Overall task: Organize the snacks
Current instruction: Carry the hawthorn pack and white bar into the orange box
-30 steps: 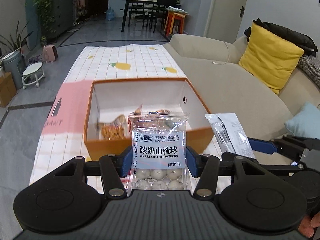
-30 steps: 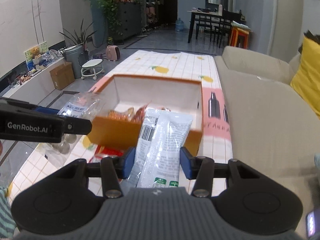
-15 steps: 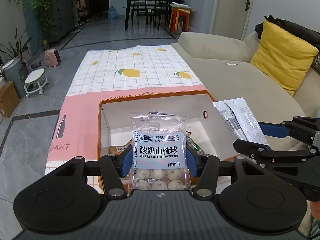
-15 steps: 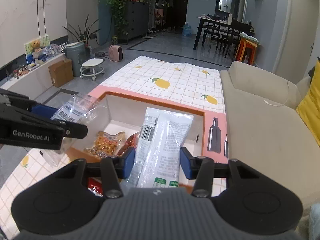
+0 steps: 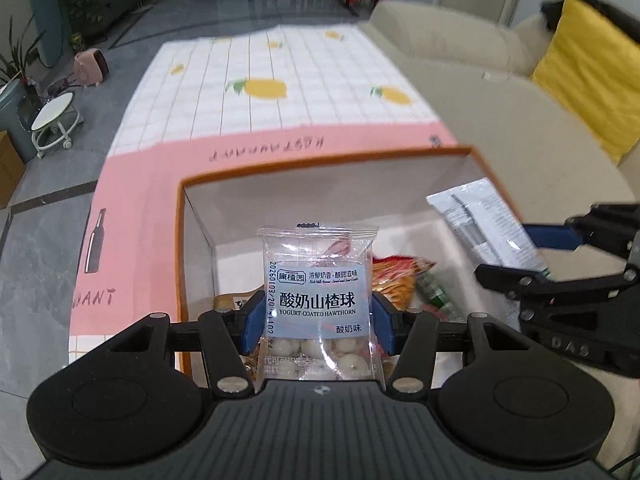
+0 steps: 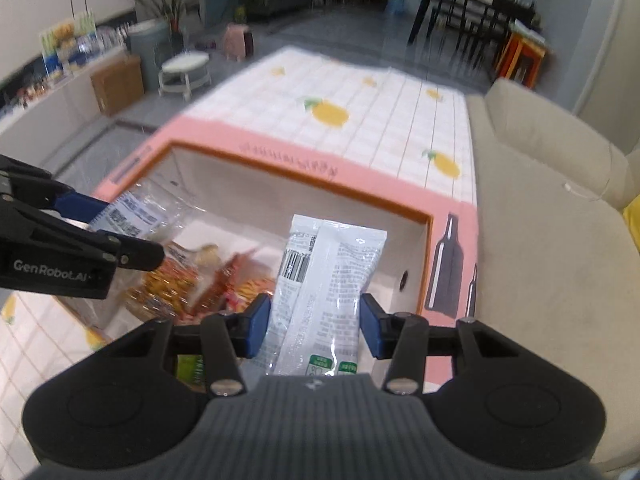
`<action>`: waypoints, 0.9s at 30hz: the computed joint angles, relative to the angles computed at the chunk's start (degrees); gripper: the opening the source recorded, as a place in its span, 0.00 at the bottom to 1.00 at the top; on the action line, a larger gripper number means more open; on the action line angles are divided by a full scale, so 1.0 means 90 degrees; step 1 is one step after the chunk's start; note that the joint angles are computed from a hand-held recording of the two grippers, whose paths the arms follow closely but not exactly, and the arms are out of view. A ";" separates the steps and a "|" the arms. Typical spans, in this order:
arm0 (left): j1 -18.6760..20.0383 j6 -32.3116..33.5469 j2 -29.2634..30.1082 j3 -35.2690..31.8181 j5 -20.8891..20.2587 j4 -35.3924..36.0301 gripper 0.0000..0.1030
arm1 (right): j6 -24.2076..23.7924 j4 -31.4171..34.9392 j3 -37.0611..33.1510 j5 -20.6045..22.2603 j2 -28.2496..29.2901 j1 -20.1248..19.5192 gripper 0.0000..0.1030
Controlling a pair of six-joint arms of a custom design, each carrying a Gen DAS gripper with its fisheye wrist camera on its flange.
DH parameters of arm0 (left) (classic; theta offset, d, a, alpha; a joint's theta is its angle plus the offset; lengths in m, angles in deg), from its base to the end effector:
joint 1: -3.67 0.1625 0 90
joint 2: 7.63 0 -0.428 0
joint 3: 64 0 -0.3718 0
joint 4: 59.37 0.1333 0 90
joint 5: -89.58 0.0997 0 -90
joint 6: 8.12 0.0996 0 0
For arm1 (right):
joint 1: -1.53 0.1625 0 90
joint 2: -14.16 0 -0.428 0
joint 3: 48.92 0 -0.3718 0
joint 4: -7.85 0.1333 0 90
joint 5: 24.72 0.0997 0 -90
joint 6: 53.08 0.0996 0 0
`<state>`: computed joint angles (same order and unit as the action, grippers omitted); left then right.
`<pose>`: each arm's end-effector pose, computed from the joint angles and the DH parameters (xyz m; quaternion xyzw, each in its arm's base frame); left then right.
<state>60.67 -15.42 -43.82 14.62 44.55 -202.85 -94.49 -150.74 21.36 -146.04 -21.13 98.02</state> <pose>-0.2274 -0.7242 0.1143 0.1686 0.9048 -0.2146 0.3267 0.1696 -0.7698 0.1809 0.3029 -0.8741 0.1879 0.3300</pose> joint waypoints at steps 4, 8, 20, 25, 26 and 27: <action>0.0131 -0.0026 0.0351 -0.0461 0.0291 0.0657 0.60 | -0.0123 0.0353 -0.0556 -0.0483 0.0436 -0.0012 0.45; 0.0227 0.0089 0.0670 -0.0875 0.0527 0.1050 0.60 | -0.0774 0.0105 -0.0769 -0.0908 0.0761 -0.0017 0.45; 0.0362 0.0105 0.1223 -0.1552 0.0995 0.1771 0.60 | -0.1400 0.0239 -0.1544 -0.1715 0.1455 -0.0041 0.45; 0.0437 -0.0058 0.1310 -0.1741 0.0970 0.1964 0.63 | -0.1511 0.0364 -0.1853 -0.1959 0.1686 -0.0032 0.46; 0.0442 -0.0021 0.1302 -0.1733 0.0928 0.1939 0.64 | -0.1516 0.0373 -0.1877 -0.1979 0.1704 -0.0028 0.46; 0.0439 0.0032 0.1284 -0.1696 0.0907 0.1888 0.65 | -0.1523 0.0365 -0.1896 -0.2002 0.1720 -0.0023 0.46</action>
<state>64.62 -15.13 -32.26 -0.64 52.71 -185.86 -108.20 -147.45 4.29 -164.07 -5.64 97.81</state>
